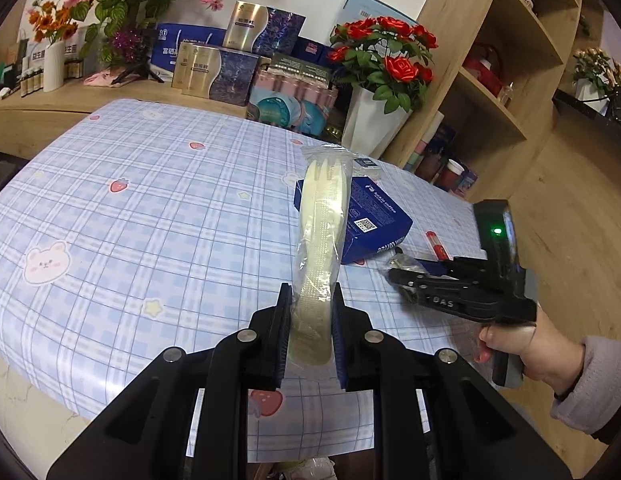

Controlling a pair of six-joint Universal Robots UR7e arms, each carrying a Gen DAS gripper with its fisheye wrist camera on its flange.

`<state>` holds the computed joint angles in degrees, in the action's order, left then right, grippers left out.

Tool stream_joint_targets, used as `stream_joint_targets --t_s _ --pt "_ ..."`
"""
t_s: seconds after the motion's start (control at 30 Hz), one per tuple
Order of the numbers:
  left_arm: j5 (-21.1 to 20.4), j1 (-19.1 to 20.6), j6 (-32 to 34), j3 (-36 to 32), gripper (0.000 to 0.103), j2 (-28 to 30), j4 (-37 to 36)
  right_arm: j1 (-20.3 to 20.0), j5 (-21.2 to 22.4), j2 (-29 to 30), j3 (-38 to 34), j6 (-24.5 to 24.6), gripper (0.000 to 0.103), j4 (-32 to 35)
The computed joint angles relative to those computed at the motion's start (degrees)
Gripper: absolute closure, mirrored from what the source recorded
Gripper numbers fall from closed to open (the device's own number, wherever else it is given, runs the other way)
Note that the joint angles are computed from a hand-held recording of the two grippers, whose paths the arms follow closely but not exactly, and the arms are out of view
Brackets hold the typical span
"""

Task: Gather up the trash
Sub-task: 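Carry the wrapped cutlery over the wastebasket and open both tools to drop it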

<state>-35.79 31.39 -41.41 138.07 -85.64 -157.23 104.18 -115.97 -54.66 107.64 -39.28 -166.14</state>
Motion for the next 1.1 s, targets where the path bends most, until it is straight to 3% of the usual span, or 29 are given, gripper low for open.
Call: stream_joint_targets --t_s 0.33,0.63,1.1 --pt "1.40 -5.05 -3.30 0.09 0.085 -1.55 4.77 0.38 6.69 -8.96 8.00 3.50 0.066 -5.31" --pt "3.68 -12.85 -12.30 0.84 0.085 -5.88 16.38 0.51 10.24 -18.90 17.06 6.00 0.066 -9.12" --pt "4.95 -22.59 -25.29 0.36 0.085 -10.63 33.32 1.44 11.41 -30.48 27.60 6.61 0.066 -9.80"
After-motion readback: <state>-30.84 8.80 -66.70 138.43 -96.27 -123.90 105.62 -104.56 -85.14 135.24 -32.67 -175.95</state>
